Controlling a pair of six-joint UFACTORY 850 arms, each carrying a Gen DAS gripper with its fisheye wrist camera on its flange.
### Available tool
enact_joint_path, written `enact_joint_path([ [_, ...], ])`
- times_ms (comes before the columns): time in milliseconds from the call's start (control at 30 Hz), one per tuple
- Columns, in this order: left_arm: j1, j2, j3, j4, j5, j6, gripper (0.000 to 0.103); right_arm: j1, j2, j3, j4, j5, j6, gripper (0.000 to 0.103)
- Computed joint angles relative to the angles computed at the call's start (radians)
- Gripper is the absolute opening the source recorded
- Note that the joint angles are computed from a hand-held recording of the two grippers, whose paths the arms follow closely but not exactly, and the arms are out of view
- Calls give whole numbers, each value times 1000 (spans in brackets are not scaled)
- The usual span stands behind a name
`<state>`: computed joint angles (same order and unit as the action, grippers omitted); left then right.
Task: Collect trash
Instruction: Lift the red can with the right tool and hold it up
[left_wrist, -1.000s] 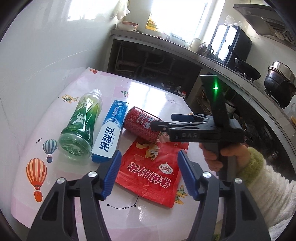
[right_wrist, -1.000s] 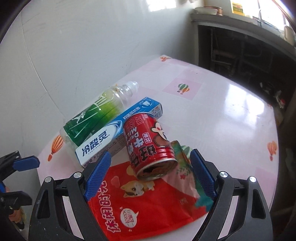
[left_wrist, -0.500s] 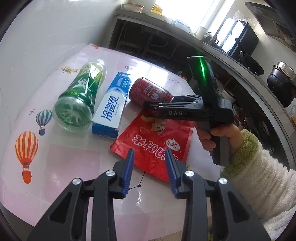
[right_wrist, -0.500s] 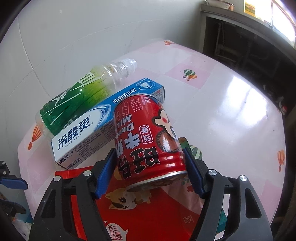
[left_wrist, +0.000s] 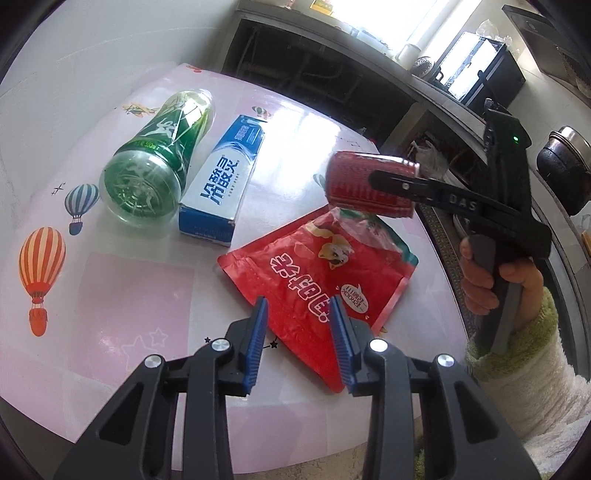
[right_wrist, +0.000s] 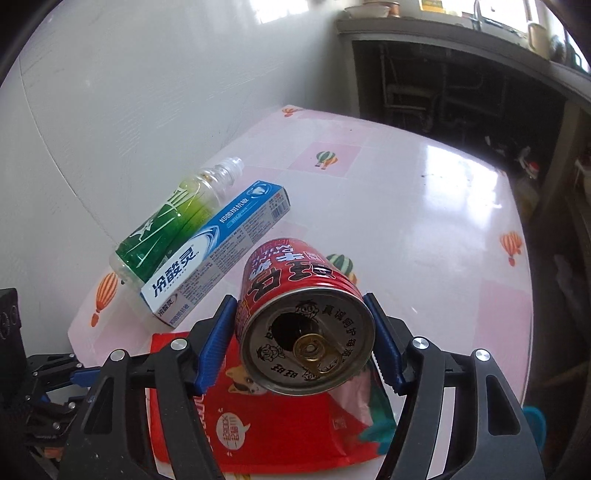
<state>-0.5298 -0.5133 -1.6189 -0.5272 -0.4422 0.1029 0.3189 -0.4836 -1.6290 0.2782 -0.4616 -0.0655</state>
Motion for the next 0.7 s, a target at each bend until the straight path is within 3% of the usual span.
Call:
enact_joint_path([
  [67,-3,2,-1,-6,7,17,33,-6,44,48,15,0,-1,64],
  [167,-10,2,-7,-2,20,41,33,4,67,61,-102,-43,87,64],
  [433,-31,6,-11,14,27,60,34,6,154,155,-116,-148,75,64],
  [700,-45,12,-15,0,29,107,41,46,234,253,-308,-241,193,65],
])
